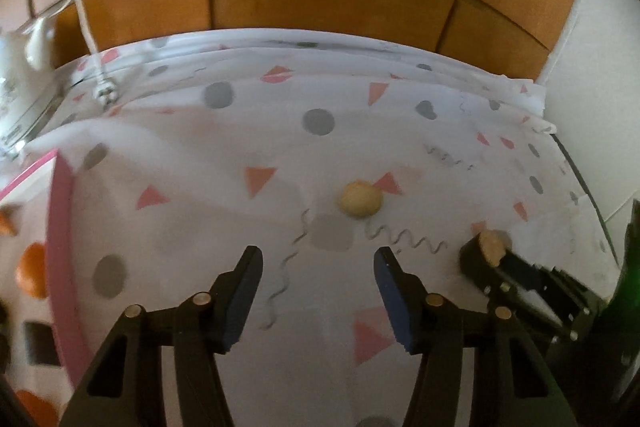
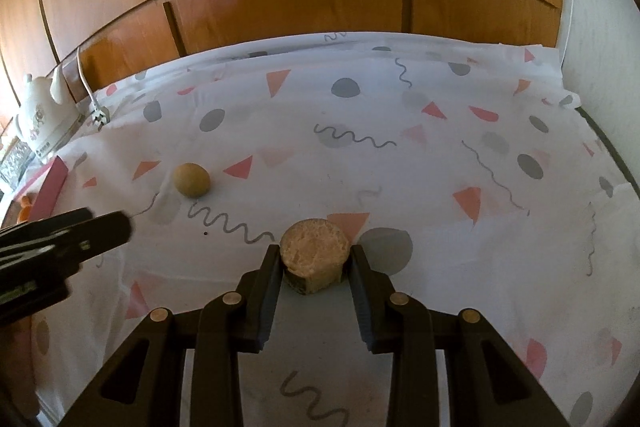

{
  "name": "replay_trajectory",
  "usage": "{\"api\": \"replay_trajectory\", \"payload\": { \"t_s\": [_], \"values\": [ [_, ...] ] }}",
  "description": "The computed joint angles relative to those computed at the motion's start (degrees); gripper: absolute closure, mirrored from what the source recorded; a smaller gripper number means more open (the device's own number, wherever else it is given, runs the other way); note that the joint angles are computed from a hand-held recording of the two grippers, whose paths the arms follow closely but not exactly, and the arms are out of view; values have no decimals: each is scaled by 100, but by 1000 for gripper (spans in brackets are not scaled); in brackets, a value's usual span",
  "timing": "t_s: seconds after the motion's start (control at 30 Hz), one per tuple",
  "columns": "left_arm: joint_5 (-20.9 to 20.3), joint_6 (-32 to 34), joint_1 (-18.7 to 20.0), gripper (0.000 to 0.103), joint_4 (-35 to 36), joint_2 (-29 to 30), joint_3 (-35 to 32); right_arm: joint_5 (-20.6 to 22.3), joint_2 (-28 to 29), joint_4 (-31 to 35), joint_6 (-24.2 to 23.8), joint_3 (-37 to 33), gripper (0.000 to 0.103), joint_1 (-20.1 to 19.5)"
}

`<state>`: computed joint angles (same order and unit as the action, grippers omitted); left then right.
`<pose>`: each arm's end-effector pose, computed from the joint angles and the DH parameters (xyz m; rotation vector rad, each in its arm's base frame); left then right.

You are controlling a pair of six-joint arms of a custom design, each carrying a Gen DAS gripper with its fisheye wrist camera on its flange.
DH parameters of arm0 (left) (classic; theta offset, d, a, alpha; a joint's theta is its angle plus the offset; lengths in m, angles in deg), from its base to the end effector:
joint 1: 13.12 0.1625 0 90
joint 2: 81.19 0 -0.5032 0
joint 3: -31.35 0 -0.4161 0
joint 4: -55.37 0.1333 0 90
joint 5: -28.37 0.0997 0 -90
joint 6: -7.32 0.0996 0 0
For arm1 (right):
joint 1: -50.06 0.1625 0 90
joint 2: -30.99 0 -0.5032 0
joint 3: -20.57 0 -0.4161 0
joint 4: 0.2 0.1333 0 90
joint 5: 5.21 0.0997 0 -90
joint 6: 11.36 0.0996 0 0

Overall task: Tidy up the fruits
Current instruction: 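Grasp the small beige potato with the left tool while the right tool holds the yam cylinder, then carry the potato over the tray with the left tool and release it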

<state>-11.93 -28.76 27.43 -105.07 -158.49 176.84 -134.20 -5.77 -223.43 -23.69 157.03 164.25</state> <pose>-0.1431 -0.3978 0.2066 0.2591 2.3988 -0.7934 0.2525 -0.3897 0.0440 0.5107 -2.3675 0.8097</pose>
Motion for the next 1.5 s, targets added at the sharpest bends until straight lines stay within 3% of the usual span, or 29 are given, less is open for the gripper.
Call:
{"api": "replay_trajectory", "payload": {
  "t_s": [0.3,0.37,0.43,0.57,0.77,1.03,1.2,1.5],
  "values": [
    [195,846,281,45,-642,931,-501,158,-9,-75,28,39,69,-67],
    [191,839,387,53,-593,1029,-593,195,-16,-91,26,52,69,-87],
    [147,872,504,73,-668,1134,-652,207,-14,-98,20,53,69,-98],
    [268,903,375,74,-843,1072,-438,152,16,-114,1,37,69,-76],
    [271,174,56,74,-339,581,-54,100,21,-35,12,9,69,-64],
    [481,-1492,-607,74,1031,-452,601,-173,88,60,-59,-85,68,40],
    [726,-1428,-733,73,502,-352,958,-296,126,62,-113,-114,68,82],
    [744,-1382,-725,72,356,-339,1010,-339,147,46,-133,-133,69,103]
  ]
}}
